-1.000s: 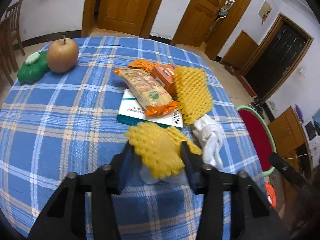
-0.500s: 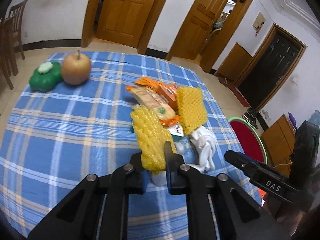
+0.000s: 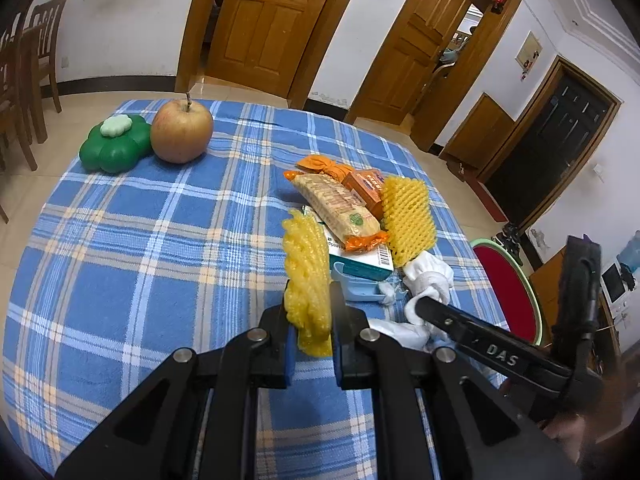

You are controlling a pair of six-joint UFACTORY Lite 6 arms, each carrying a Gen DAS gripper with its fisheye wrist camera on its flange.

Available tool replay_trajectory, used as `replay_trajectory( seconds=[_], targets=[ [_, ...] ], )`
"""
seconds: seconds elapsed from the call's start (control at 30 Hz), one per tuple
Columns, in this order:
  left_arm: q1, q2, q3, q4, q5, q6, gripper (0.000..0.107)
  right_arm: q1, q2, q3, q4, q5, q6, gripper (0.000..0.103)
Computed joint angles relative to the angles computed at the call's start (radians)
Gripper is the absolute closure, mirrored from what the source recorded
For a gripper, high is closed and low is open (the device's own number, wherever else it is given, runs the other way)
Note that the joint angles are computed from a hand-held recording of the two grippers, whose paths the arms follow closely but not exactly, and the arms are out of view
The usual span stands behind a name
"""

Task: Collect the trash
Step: 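Close the right tool on the white sock and lift it, then carry the sock and foam net over the bucket and release both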

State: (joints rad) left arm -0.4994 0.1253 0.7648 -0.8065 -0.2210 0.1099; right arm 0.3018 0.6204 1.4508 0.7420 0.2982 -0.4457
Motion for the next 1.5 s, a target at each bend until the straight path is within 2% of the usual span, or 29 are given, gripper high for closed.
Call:
replay_trajectory(
  seconds=[0.03, 0.1, 0.17, 0.27, 0.63, 0.93, 1.27, 1.5],
  targets=[
    [-0.003, -0.003, 0.000, -0.018, -0.001, 0.018, 0.094, 0.002, -0.008, -0.014, 0.017, -0.016, -0.020, 0.059],
    [-0.011, -0.017, -0.006, -0.062, -0.005, 0.060, 0.094, 0.001, -0.006, -0.016, 0.029, -0.015, -0.039, 0.076],
    [-0.023, -0.032, -0.009, -0.128, -0.010, 0.122, 0.094, -0.003, -0.018, -0.039, 0.082, -0.026, -0.099, 0.084],
    [-0.042, -0.049, -0.006, -0.221, -0.017, 0.216, 0.094, -0.007, -0.054, -0.085, 0.170, -0.040, -0.201, 0.088],
    [-0.137, -0.025, 0.104, -0.608, -0.049, 0.636, 0.094, -0.065, -0.294, -0.320, 0.475, -0.085, -0.553, 0.089],
    [-0.211, 0.127, 0.327, -0.857, -0.070, 0.929, 0.094, -0.204, -0.453, -0.457, 0.527, -0.060, -0.649, 0.089],
    [-0.273, 0.364, 0.663, -1.184, -0.104, 1.324, 0.094, -0.403, -0.507, -0.497, 0.606, -0.006, -0.774, 0.089],
    [-0.298, 0.540, 0.923, -1.434, -0.135, 1.621, 0.095, -0.527, -0.445, -0.467, 0.638, 0.024, -0.827, 0.088]
  ],
)
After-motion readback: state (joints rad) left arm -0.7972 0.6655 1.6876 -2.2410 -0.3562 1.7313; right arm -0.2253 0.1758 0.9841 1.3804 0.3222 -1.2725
